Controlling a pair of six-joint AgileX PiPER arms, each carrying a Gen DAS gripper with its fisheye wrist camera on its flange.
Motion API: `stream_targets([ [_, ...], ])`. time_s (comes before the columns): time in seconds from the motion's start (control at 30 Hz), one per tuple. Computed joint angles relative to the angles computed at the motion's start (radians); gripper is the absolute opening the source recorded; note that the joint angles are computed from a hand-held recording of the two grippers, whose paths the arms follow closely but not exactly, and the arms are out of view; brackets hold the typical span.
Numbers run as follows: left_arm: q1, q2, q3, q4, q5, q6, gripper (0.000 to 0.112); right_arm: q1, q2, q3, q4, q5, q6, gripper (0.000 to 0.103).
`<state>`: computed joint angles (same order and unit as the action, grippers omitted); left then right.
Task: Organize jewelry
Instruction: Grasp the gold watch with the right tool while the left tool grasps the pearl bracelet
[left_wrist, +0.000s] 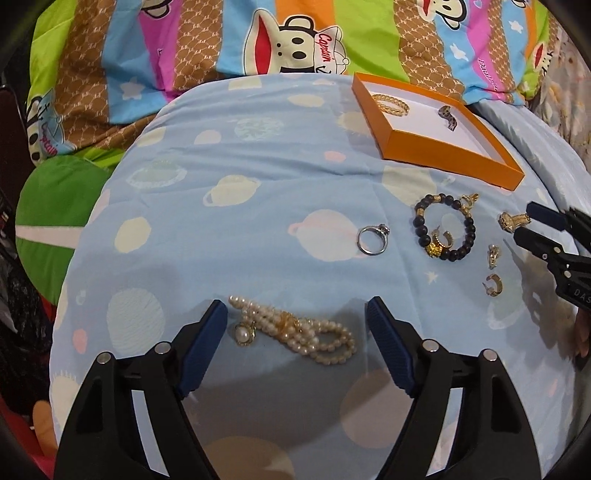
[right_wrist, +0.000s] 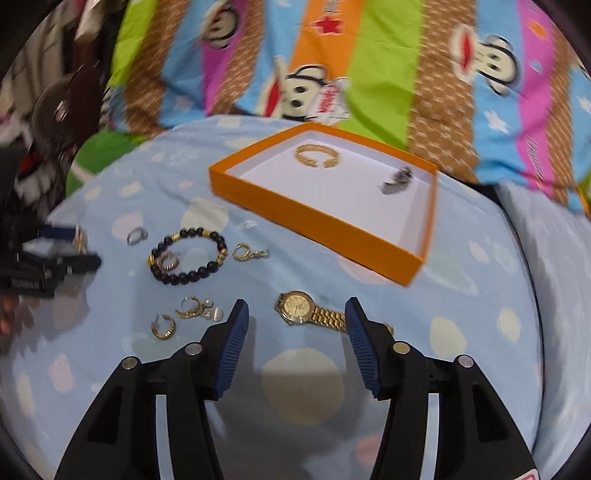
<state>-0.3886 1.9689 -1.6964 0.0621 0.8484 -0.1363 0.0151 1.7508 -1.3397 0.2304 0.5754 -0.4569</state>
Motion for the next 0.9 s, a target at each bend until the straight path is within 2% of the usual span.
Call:
stream_targets([
  [0.13,0.0,0.006,-0.005,0.002,-0.01,0.025,0.07,-0.016,0.063,-0.076,0.029,0.07,-0.109,0.054],
  [0.2,0.002,0.01,-0.009,-0.002,-0.015,0.035,0.069,-0.042,0.082,-0.105,0.098,0.117,-0.165,0.051],
  [0.27,0.006,0.015,-0.017,-0.01,-0.015,0.046,0.069,-0.056,0.085,-0.113,0.141,0.153,-0.172,0.031],
  [0.33,0.006,0.018,-0.021,-0.014,-0.014,0.049,0.069,-0.045,0.063,-0.082,0.125,0.138,-0.127,0.021],
  [0.47,0.026,0.01,-0.025,-0.064,0.006,0.069,0.068,-0.014,0.0,0.003,0.056,0.095,0.057,0.021],
  [0.63,0.044,-0.04,0.041,-0.121,0.0,0.085,0.069,0.018,-0.089,0.124,0.005,0.036,0.258,0.022],
  [0.87,0.038,-0.063,0.083,-0.106,-0.033,0.03,0.068,0.028,-0.124,0.193,0.013,-0.05,0.352,0.022],
  [0.9,0.037,-0.063,0.082,-0.103,-0.037,0.02,0.065,0.025,-0.123,0.194,0.024,-0.053,0.348,0.022],
])
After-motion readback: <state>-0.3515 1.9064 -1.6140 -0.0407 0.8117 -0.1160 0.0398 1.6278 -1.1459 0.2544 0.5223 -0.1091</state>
